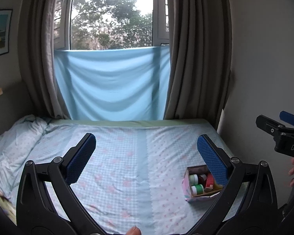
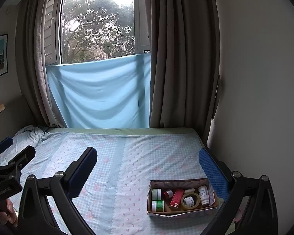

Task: Organize rigid objects

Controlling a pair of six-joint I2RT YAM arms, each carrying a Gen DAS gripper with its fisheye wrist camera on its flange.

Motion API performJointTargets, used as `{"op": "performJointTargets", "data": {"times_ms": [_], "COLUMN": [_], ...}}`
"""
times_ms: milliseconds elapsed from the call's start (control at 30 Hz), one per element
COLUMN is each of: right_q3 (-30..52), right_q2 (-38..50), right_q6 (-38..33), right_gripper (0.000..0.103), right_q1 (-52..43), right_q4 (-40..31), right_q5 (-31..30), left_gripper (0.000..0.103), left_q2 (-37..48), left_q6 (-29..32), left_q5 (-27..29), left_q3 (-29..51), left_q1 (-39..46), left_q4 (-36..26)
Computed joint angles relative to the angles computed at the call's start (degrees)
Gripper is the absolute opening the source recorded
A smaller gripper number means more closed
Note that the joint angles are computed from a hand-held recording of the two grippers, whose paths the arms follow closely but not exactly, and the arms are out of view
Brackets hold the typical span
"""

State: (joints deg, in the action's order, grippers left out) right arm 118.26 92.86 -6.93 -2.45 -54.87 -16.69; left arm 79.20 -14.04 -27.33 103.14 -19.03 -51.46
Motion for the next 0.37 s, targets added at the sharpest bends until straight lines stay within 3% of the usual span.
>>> {"op": "performJointTargets", "data": {"times_ms": [167, 367], "right_q3": [0.0, 0.3], "right_q2": [0.0, 0.1], "right_q6": [0.0, 0.1], "right_gripper": [0.103, 0.103], "right_q1": [0.3, 0.6], "right_q4": [0.0, -0.2], "right_q5": [0.3, 0.6], "left_gripper": [0.103, 0.103], "left_q2": [-1.2, -2.4], "left_q6": [-1.1, -0.1], "left_q5": [2.8, 1.0], "left_q3": [-1.8, -3.5], "left_q1": [1.2, 0.6], "left_q4": [1.6, 3.4]}}
